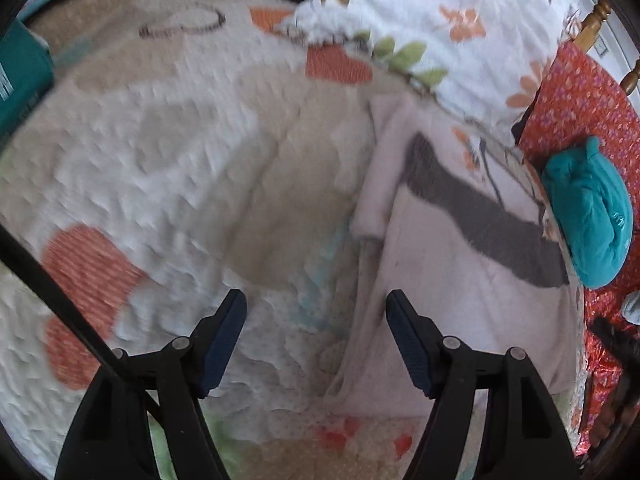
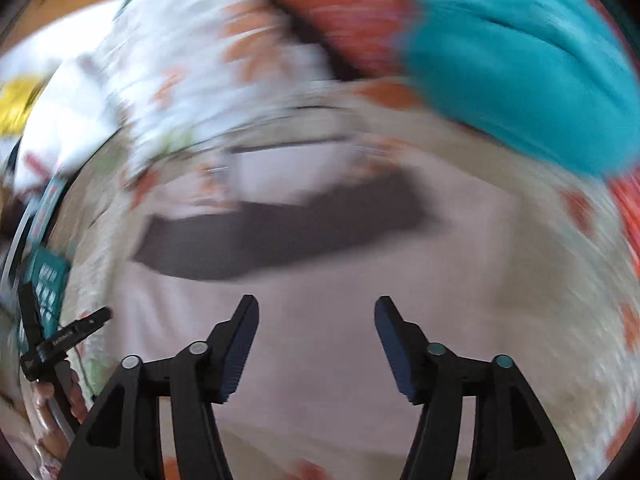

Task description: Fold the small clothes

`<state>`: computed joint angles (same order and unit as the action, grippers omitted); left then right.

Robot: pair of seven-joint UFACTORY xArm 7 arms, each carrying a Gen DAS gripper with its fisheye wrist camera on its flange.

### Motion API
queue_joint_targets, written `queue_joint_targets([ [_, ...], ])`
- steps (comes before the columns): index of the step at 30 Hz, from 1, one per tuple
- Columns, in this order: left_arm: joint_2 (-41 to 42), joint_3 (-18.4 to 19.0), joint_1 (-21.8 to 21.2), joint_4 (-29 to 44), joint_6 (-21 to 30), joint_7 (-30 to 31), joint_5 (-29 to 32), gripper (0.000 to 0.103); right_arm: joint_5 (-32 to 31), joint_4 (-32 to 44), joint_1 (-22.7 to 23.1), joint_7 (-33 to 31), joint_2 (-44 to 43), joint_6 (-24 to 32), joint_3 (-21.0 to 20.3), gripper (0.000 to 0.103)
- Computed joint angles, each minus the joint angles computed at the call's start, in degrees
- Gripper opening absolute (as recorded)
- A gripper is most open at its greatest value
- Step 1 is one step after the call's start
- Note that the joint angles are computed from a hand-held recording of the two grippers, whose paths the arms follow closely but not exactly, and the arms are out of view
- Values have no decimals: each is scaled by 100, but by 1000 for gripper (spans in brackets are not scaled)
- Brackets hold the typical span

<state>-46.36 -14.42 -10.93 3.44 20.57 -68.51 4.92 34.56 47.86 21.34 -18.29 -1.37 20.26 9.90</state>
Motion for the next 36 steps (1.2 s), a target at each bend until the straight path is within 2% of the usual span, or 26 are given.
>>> queue_joint_targets([
  [2, 180, -366, 225, 45, -227, -238, 169, 81, 687, -450, -187, -463, -267, 106, -284, 67],
  [6, 645, -418, 248, 116, -940, -312, 283, 93, 2726, -812, -404, -1962, -240, 629, -710, 67],
  [9, 933, -405, 215, 146, -1415, -233, 268, 94, 4081, -855, -530, -3108, -72, 905, -618, 69],
  [10, 1144, -213, 71, 134, -1792, -81, 224, 94, 4389, -863, -521, -3370, -67, 798, -513, 70],
  [12, 1395, 4, -144, 196, -2160, 148, 113, 94, 4979, -670, -450, -3945, 145, 721, -323, 71],
  [13, 1443, 244, -387, 254, -2149, 352, 18, 89, 5139, -584, -419, -4057, 235, 650, -238, 71],
  [14, 1426, 243, -455, 378, -1897, 431, -14, 84, 5380, -489, -362, -4250, 335, 479, -140, 71],
  [15, 1371, 61, -365, 555, -1443, 461, -24, 60, 5681, -358, -280, -4529, 459, 295, -34, 71],
  [16, 1482, 100, -443, 728, -1195, 582, -54, 23, 5782, -307, -261, -4650, 526, 222, -6, 68],
  [17, 1623, 349, -697, 813, -1127, 744, -226, 14, 5862, -212, -189, -4680, 612, 0, 64, 58],
  [18, 1627, 487, -835, 806, -1142, 777, -419, 14, 5704, -167, -66, -4493, 644, -76, -6, 45],
  [19, 1445, 459, -830, 780, -1021, 694, -548, 14, 5488, -111, -183, -4211, 707, 87, 65, 21],
  [22, 703, 299, -873, 701, -523, 486, -748, 13, 5182, -233, -457, -3693, 549, 837, -81, 19],
  [25, -239, 384, -1211, 419, 94, 464, -966, 13, 5018, -565, -707, -3509, 184, 1547, -262, 18],
  [27, -687, 305, -1456, 303, 594, 384, -1078, 13, 4809, -950, -816, -3365, -223, 1954, -380, 18],
  [30, -1016, -92, -1752, 279, 1383, 61, -1103, 14, 4580, -1550, -806, -3236, -858, 2168, -474, 18],
  [33, -1008, -382, -1998, 237, 1820, -339, -1113, 19, 4329, -2089, -685, -3260, -1247, 1886, -469, 24],
  [35, -1381, -553, -2119, 155, 2141, -620, -991, 27, 4491, -2315, -656, -3418, -1414, 1921, -630, 25],
  [36, -1582, -660, -2149, 183, 2427, -783, -893, 34, 4438, -2410, -674, -3311, -1552, 1838, -653, 25],
])
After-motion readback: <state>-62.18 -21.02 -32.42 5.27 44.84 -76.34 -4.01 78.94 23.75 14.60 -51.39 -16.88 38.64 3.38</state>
